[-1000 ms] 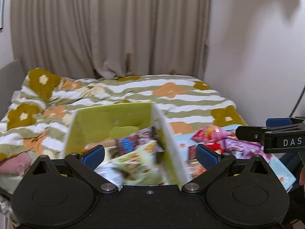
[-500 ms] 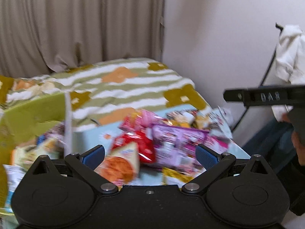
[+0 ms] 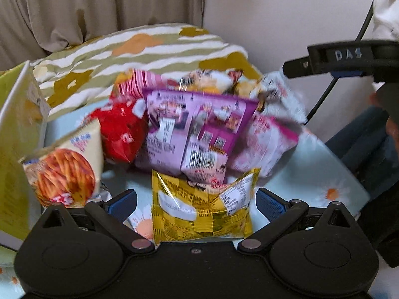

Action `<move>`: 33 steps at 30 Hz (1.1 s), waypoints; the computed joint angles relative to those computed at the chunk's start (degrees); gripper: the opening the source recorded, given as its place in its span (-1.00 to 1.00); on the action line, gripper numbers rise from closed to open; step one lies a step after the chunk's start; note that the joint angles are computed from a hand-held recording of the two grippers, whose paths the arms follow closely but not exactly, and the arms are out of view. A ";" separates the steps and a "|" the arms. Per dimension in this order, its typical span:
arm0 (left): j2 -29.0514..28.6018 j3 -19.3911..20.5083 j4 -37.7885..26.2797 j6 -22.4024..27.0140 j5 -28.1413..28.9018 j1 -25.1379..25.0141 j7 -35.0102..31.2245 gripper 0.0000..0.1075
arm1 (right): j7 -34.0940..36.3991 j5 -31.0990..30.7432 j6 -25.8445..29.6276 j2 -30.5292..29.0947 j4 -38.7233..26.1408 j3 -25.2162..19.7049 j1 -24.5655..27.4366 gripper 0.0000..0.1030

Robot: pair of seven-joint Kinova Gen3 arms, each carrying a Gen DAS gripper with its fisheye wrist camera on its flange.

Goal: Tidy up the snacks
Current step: 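Grasp yellow snack bag with left gripper while right gripper grasps grey Oishi bag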

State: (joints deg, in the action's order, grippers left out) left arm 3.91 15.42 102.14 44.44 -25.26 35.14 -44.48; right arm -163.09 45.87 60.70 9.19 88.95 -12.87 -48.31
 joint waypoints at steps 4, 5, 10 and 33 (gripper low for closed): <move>3.03 -0.79 -0.88 1.15 -2.40 2.02 2.52 0.92 | 1.13 -1.33 -4.14 0.03 2.10 0.51 1.80 1.00; 3.18 -0.67 -0.51 0.32 -2.10 1.67 2.51 0.92 | 1.62 -1.67 -5.07 0.03 2.41 0.67 2.25 1.00; 5.10 -1.94 -0.66 -0.58 -1.89 2.65 3.09 0.92 | 3.18 -2.92 -8.65 0.19 3.49 1.28 3.68 1.00; 2.08 -2.48 2.38 -6.39 3.88 0.21 1.57 0.48 | 9.60 -9.55 -16.10 4.54 2.21 4.73 6.71 1.00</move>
